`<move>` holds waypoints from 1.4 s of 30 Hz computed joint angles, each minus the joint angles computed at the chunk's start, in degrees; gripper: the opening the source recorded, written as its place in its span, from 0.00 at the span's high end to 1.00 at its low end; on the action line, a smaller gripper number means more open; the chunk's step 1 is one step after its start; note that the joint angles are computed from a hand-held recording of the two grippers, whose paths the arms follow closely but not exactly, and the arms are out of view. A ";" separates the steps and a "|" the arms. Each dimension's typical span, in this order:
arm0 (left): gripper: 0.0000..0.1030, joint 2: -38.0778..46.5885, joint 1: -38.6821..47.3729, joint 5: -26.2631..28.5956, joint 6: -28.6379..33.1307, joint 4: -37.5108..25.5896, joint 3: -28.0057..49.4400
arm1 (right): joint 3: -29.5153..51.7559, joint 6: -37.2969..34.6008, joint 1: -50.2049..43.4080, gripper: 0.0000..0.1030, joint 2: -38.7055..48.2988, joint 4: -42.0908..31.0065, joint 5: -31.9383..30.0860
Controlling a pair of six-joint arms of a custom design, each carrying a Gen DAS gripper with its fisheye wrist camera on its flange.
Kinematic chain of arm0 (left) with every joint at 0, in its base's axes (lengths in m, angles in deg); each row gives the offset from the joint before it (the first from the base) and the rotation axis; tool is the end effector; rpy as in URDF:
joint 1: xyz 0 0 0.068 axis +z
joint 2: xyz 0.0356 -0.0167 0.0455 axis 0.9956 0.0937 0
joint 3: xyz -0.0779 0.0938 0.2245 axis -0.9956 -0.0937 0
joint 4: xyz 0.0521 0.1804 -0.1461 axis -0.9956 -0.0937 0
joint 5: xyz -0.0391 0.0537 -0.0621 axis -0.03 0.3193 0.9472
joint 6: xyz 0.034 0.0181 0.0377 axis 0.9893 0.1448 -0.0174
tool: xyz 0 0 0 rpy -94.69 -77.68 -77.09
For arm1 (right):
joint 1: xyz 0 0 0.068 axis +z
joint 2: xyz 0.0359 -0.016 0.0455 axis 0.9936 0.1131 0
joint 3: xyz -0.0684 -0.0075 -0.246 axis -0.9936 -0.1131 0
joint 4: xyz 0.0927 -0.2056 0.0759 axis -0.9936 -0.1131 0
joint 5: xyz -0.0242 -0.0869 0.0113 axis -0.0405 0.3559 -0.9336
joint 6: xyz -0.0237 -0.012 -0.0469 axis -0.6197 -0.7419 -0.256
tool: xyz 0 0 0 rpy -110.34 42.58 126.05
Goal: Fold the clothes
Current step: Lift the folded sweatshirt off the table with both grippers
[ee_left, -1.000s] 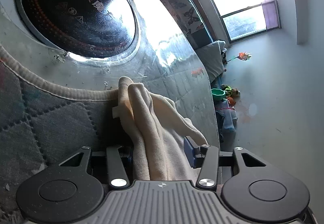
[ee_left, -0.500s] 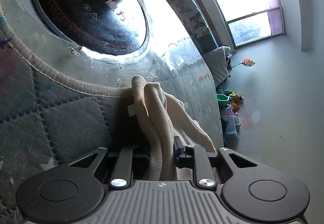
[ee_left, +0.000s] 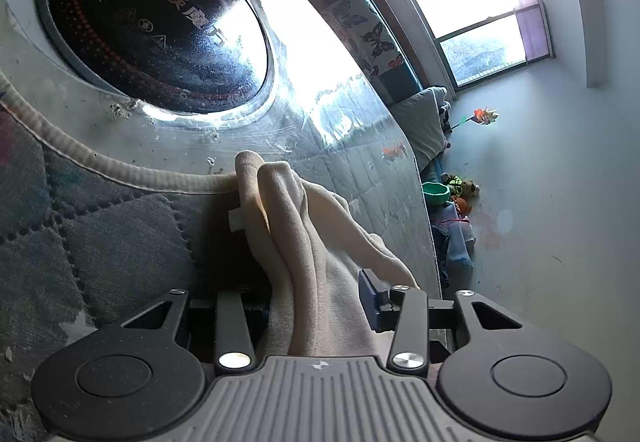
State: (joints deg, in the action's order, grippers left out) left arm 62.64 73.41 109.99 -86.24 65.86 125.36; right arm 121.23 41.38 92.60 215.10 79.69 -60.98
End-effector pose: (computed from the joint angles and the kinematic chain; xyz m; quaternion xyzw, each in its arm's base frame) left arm 0.3040 -0.0745 0.0262 -0.2336 0.8331 -0.4044 0.2964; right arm 0.3057 0.0593 0.0329 -0.0531 0.8793 0.2049 0.4266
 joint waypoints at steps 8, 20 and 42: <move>0.57 -1.00 -0.89 -1.05 0.59 -1.47 0.20 | 3.65 4.11 -3.99 0.50 5.42 1.82 -5.91; 0.57 -2.19 -2.54 -3.08 0.40 -4.26 1.34 | 10.54 11.01 -11.15 0.83 11.11 -1.05 -19.98; 0.57 -2.84 -3.66 -5.05 1.18 -7.78 3.08 | 19.08 5.51 -10.49 0.80 13.63 -9.27 -23.60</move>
State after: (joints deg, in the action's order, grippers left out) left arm 59.80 69.75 104.93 -85.06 58.08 128.44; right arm 140.31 46.88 82.12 228.73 70.41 -84.58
